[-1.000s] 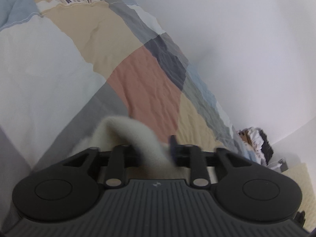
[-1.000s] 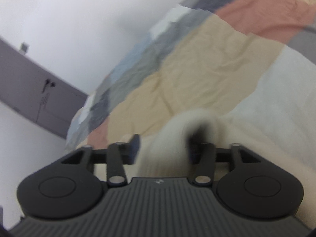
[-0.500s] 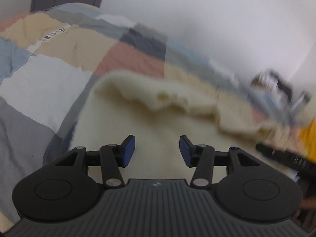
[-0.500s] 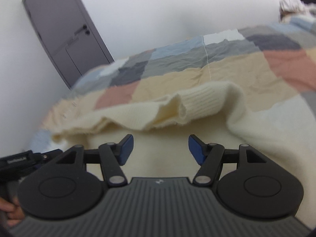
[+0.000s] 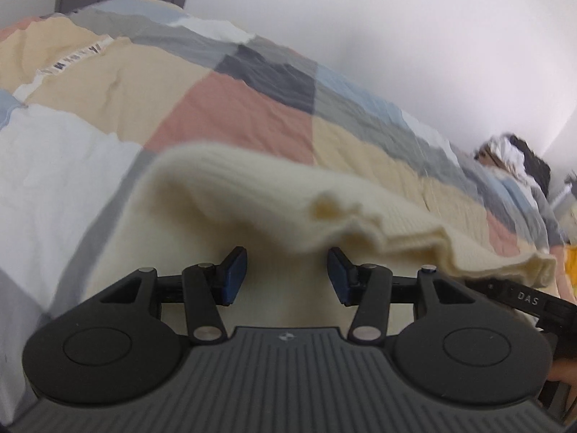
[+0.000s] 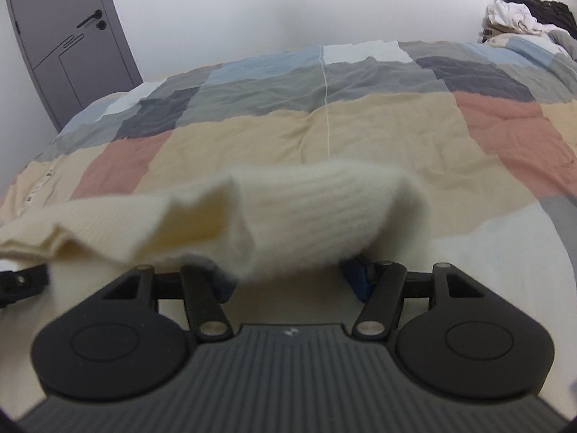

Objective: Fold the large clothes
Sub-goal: 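Open both grippers and press the folded sweater flat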

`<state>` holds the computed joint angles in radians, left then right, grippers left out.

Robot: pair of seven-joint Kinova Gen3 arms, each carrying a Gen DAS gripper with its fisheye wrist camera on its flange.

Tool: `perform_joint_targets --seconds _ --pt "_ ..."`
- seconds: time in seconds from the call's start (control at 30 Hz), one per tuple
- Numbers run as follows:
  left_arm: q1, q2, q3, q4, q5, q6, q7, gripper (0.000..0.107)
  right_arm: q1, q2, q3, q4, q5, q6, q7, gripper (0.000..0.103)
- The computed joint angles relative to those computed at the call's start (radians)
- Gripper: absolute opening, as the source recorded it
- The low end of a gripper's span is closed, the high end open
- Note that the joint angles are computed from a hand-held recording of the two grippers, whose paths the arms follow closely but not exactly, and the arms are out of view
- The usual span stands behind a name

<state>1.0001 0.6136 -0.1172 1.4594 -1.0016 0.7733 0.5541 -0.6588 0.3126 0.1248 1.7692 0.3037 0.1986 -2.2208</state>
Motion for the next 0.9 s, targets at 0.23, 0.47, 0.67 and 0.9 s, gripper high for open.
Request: perform_joint_targets --seconds 0.23,0.47,0.67,0.9 --pt "-0.016 0.026 0.011 -0.020 -0.055 0.060 0.013 0.055 -0.040 0.067 0.071 -0.042 -0.003 -0.061 0.022 0.063" --pt "-0.016 0.025 -0.009 -0.008 -0.021 0.019 0.006 0.055 -0.029 0.072 0.055 -0.057 -0.045 -0.031 0.070 0.063" --pt "0.027 0.006 -0.001 -0.001 -0.055 0.043 0.054 0.056 -0.063 0.022 0.067 -0.027 -0.019 -0.006 0.037 0.063" --pt "0.069 0.017 0.046 -0.062 -0.053 0.139 -0.036 0.056 -0.045 -0.086 0.002 0.104 -0.021 -0.078 0.032 0.063"
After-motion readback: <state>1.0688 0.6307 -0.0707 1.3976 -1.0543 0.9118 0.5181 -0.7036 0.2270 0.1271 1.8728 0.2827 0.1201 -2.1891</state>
